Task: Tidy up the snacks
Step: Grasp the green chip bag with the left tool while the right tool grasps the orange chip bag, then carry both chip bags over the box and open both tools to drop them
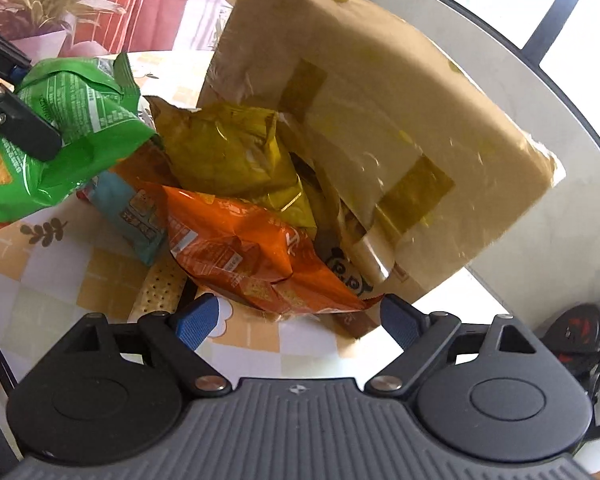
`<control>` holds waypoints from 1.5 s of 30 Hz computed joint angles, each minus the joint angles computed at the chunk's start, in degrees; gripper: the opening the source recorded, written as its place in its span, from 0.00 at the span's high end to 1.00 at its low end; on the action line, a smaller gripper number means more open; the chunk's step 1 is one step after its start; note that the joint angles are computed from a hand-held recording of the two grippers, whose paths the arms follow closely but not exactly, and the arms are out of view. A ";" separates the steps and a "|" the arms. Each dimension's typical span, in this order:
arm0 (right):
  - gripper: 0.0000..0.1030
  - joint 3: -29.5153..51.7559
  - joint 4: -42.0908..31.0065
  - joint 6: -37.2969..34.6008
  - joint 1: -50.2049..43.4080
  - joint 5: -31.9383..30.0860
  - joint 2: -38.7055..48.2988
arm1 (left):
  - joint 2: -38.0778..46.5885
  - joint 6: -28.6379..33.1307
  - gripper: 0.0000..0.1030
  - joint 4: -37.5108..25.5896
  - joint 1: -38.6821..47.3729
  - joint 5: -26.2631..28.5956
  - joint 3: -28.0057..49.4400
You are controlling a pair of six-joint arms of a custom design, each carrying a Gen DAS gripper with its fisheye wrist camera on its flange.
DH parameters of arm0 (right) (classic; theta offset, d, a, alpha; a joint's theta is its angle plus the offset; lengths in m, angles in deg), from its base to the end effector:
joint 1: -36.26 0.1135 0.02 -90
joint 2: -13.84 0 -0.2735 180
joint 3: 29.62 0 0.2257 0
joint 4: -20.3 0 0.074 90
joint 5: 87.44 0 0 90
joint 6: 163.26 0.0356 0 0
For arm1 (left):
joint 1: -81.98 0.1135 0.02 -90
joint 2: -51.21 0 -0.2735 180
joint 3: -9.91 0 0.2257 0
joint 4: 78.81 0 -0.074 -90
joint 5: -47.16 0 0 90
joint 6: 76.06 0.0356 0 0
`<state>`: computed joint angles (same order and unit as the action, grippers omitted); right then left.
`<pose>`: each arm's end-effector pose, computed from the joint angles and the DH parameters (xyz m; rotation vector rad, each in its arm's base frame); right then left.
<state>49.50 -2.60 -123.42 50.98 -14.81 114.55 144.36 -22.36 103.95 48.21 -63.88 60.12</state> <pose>0.3433 0.1012 0.2235 -1.3576 1.8613 0.0410 0.2417 -0.1462 0.1637 -0.2405 2.2159 -0.2544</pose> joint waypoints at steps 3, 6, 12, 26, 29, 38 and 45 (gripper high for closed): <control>0.13 0.15 0.67 0.12 0.18 -0.73 -0.44 | -0.93 -1.00 0.32 0.36 -0.17 -0.99 -1.02; 0.13 0.86 -1.18 -0.53 0.05 -1.65 -0.77 | -1.36 -1.88 0.32 0.40 -0.02 -1.71 -1.71; 0.14 0.92 -4.64 -2.33 -0.13 -3.21 -0.46 | -1.60 -2.28 0.32 0.31 0.40 -1.78 -1.62; 0.42 4.27 -5.74 3.09 1.53 -6.23 5.95 | -2.26 -2.10 0.32 -0.06 -0.10 -3.34 -1.47; 0.50 4.52 -8.61 3.98 -0.45 -8.81 4.72 | -2.64 -2.18 0.32 0.26 -0.05 -3.42 -1.85; 0.58 2.60 -13.56 5.93 -8.10 -15.29 -1.04 | -2.78 -0.42 0.32 0.64 0.54 -2.68 0.24; 0.59 4.39 -17.28 10.48 -13.51 -21.52 -3.66 | -2.02 2.65 0.32 1.03 -0.08 -2.64 3.45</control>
